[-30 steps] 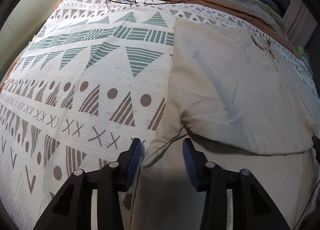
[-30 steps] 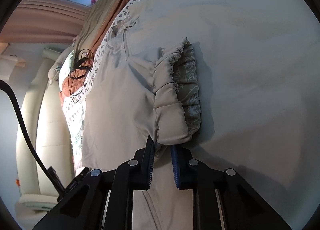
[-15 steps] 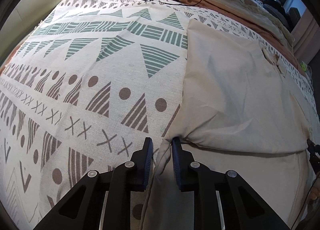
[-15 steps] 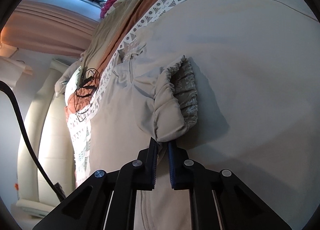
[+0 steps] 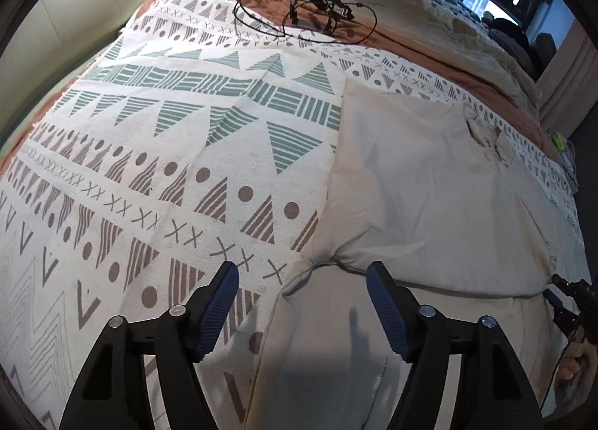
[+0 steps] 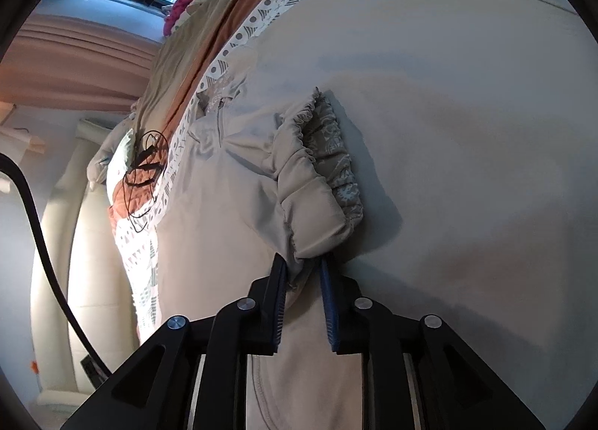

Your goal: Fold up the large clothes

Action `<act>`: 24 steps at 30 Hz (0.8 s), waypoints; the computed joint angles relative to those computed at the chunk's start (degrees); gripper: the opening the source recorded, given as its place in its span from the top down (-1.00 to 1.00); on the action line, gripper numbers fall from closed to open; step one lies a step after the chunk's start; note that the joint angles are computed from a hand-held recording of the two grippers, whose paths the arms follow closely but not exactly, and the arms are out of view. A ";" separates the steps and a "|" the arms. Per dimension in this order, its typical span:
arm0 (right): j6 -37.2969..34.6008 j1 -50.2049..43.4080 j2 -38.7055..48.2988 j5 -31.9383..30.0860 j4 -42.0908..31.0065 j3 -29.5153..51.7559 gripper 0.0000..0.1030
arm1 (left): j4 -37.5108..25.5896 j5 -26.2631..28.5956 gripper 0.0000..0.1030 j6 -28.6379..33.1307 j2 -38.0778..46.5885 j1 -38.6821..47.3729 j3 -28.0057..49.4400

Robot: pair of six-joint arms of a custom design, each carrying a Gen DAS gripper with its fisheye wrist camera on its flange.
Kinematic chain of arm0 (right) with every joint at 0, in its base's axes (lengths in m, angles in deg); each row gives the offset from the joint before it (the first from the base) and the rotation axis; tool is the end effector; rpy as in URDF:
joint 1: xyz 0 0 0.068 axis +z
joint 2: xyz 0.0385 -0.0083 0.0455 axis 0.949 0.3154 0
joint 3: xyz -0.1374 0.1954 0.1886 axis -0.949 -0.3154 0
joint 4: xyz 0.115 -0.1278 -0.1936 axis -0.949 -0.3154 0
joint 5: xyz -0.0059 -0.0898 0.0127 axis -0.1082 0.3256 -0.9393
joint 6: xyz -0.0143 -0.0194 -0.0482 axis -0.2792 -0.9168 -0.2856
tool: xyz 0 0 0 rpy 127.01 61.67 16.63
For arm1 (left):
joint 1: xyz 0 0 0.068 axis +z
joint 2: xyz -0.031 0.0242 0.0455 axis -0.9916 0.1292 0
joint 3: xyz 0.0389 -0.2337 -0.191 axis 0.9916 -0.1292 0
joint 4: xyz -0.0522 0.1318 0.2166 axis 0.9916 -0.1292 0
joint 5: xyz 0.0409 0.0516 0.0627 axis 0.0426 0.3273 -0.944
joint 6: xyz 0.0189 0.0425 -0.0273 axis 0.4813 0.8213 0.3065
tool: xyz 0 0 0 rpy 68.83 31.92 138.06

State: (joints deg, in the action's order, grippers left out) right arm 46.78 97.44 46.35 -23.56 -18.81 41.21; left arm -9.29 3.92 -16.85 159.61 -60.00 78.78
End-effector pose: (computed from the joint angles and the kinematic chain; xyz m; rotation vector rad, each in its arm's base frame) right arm 0.1976 0.0888 0.1266 1.2201 2.1143 0.7064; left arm 0.4071 0.1525 0.1835 0.3166 2.6075 -0.3290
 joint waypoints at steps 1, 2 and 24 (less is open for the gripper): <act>0.66 0.64 -1.27 0.84 -1.47 0.14 0.27 | -0.52 0.54 -0.44 0.40 -1.02 0.22 -0.28; 1.20 1.40 -2.79 1.91 -3.02 0.23 0.17 | -1.06 0.86 -0.44 0.80 -2.09 0.42 -0.64; 35.58 42.21 -22.87 38.89 -74.31 22.65 -0.65 | -15.75 12.72 -0.78 13.32 -21.90 10.62 -7.73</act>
State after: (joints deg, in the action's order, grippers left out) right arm 82.35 139.65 23.49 15.33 -93.12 63.86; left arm -25.04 16.64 -3.53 137.71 -49.38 71.04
